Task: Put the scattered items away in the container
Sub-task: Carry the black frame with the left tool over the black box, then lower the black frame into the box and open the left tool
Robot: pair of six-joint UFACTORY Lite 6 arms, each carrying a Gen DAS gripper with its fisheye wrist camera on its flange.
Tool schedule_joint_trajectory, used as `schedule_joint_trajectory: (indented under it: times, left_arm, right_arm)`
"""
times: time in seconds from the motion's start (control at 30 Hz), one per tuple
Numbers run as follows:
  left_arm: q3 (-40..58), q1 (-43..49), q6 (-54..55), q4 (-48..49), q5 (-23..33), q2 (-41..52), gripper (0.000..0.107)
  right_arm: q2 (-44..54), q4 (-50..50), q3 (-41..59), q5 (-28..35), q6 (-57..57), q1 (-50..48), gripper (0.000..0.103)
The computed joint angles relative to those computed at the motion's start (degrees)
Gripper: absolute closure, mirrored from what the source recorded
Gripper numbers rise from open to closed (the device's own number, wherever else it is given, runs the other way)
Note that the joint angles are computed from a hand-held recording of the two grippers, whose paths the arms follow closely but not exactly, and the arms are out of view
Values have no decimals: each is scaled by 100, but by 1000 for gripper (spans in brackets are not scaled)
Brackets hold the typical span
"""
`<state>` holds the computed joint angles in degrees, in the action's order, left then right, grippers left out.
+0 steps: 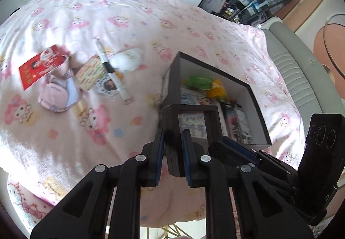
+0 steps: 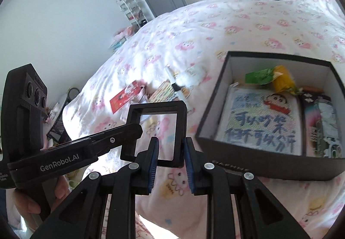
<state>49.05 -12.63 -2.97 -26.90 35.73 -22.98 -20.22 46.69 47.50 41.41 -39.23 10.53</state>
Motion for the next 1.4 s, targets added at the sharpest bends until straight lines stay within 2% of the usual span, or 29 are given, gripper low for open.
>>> schedule_joint_trajectory:
  times: [0.17, 0.23, 0.33, 0.4, 0.53, 0.73, 0.93, 1.03, 1.17, 1.27, 1.4]
  left_arm:
    - [1731, -976, 166, -303, -426, 2030, 91]
    - [2551, -1248, 114, -327, -366, 2975, 91]
    - [3759, -1525, -427, 164, -36, 4316, 91]
    - [4464, -1664, -904, 685, 335, 5009, 91]
    - [5154, -1736, -1061, 947, 976, 5715, 91]
    - [5115, -1846, -1291, 1429, 1284, 5862, 91]
    - [4221, -1529, -878, 712, 797, 5164, 91]
    - [3900, -1534, -977, 914, 586, 4816, 91]
    - [3705, -1426, -886, 779, 528, 4636, 91]
    - [3973, -1376, -888, 747, 613, 4807, 91]
    - [3836, -1357, -743, 586, 567, 4727, 91]
  right_arm:
    - [550, 124, 660, 488, -822, -1572, 83]
    - [1021, -61, 973, 408, -984, -1865, 83]
    - [1855, -641, 1377, 6, -865, -1908, 83]
    - [2583, -793, 1775, 175, -811, -2057, 82]
    - [3585, -1077, 2278, 431, -646, -2136, 82]
    - [3724, -1283, 2168, 415, -670, -1891, 80]
    - [3908, -843, 2452, 917, -814, -2256, 80]
    - [3735, -851, 2362, 575, -685, -2414, 81]
    - [3642, -1668, 2215, -77, -36, -2102, 81]
    - [3752, -1901, 2194, 86, 86, -1801, 81]
    - [3726, -1443, 2026, 382, -189, -1641, 81]
